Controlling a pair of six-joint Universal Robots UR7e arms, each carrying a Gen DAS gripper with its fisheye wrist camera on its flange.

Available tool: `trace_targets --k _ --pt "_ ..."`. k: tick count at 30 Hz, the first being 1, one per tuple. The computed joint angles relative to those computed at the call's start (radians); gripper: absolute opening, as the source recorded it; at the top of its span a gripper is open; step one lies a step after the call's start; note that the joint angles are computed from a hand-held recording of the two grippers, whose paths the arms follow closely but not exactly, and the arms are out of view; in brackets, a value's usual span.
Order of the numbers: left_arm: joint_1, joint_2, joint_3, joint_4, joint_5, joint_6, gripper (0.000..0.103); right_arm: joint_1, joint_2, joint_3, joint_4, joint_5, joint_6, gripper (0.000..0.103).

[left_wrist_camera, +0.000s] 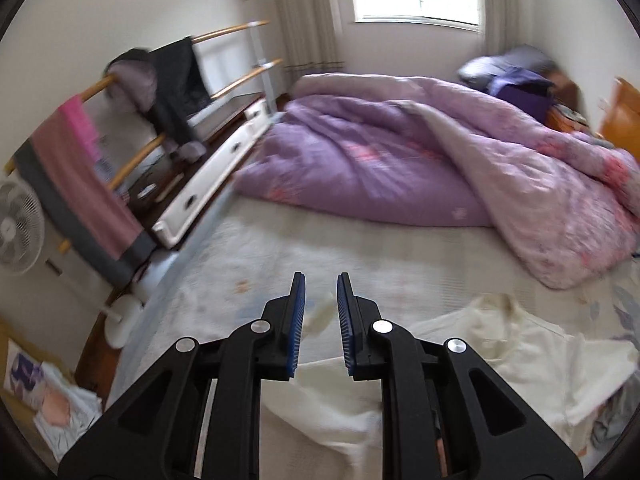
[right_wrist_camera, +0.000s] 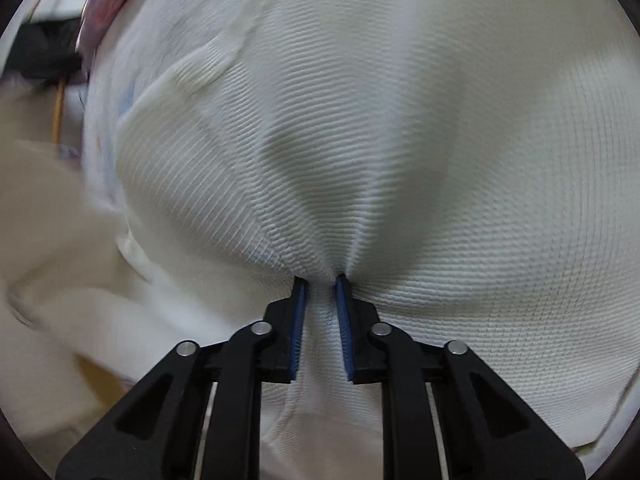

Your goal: Fold large clothes

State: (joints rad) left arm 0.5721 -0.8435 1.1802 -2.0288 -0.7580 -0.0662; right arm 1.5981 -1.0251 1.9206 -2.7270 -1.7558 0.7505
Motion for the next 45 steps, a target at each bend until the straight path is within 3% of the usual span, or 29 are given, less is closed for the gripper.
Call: trace_targets --k 3,5,6,7,9,14,16,18,20,22,24,28,30,32,33,34,37,40,43,45 --pt "-0.027 0.029 0.019 -0.016 -0.061 0.013 0.012 -0.059 -0.067 0.134 -0.195 0.173 0.046 0.009" --pt "-0.035 0.042 0.035 0.019 -0.074 -0.020 0.012 -0.054 -0.150 0.239 -0.303 0.179 0.036 0.008" --pt "-0.029 0.046 0.045 0.026 -0.084 -0.026 0.022 -0.046 -0.186 0.270 -0.309 0.158 0.032 0.008" --pt "-0.017 0.045 0.057 0.039 -0.084 -0.031 0.054 -0.043 -0.253 0.324 -0.305 0.147 0.006 0.008" --pt "0.011 0.042 0.097 0.059 -0.063 -0.051 0.088 -0.039 -0.329 0.368 -0.244 0.115 -0.001 0.011" --pt "0.153 0.071 0.044 0.269 -0.110 -0.134 0.088 -0.069 -0.456 0.419 -0.081 0.024 -0.008 0.011" --pt "0.211 0.089 0.016 0.282 -0.165 -0.111 0.089 -0.071 -0.455 0.421 -0.062 0.017 0.024 0.011" --pt "0.244 0.126 -0.010 0.281 -0.166 -0.055 0.089 -0.092 -0.442 0.425 -0.071 0.041 0.037 0.011" --pt "0.264 0.190 -0.070 0.283 -0.172 0.035 0.089 -0.084 -0.414 0.397 -0.038 0.031 0.051 0.011" --pt "0.282 0.246 -0.138 0.292 -0.242 0.180 0.090 -0.082 -0.370 0.374 -0.049 0.051 0.040 0.011" --pt "0.285 0.314 -0.199 0.269 -0.220 0.322 0.091 -0.079 -0.338 0.359 -0.061 0.079 0.024 0.011" --pt "0.287 0.457 -0.359 0.378 -0.145 0.557 0.093 -0.044 -0.283 0.308 0.005 0.082 0.040 0.011" --pt "0.301 0.545 -0.467 0.509 -0.074 0.625 0.093 -0.026 -0.270 0.292 0.016 0.074 0.042 0.011" --pt "0.314 0.597 -0.525 0.595 -0.017 0.607 0.086 -0.011 -0.255 0.277 0.010 0.078 0.034 0.011" --pt "0.317 0.605 -0.518 0.587 0.044 0.610 0.045 -0.007 -0.252 0.271 0.014 0.076 0.031 0.011" --pt "0.320 0.599 -0.497 0.554 0.082 0.625 0.025 0.001 -0.244 0.260 0.025 0.067 0.028 0.011" --pt "0.325 0.562 -0.482 0.483 0.061 0.592 0.019 0.016 -0.226 0.236 0.025 0.050 0.014 0.011" --pt "0.320 0.473 -0.388 0.269 0.093 0.574 0.018 0.044 -0.162 0.162 0.030 0.030 -0.087 0.011" --pt "0.322 0.393 -0.364 0.196 0.070 0.486 0.018 0.056 -0.082 0.074 0.039 0.051 -0.131 0.008" --pt "0.316 0.325 -0.311 0.120 0.111 0.485 0.018 0.070 -0.029 0.024 0.011 0.044 -0.211 0.003"
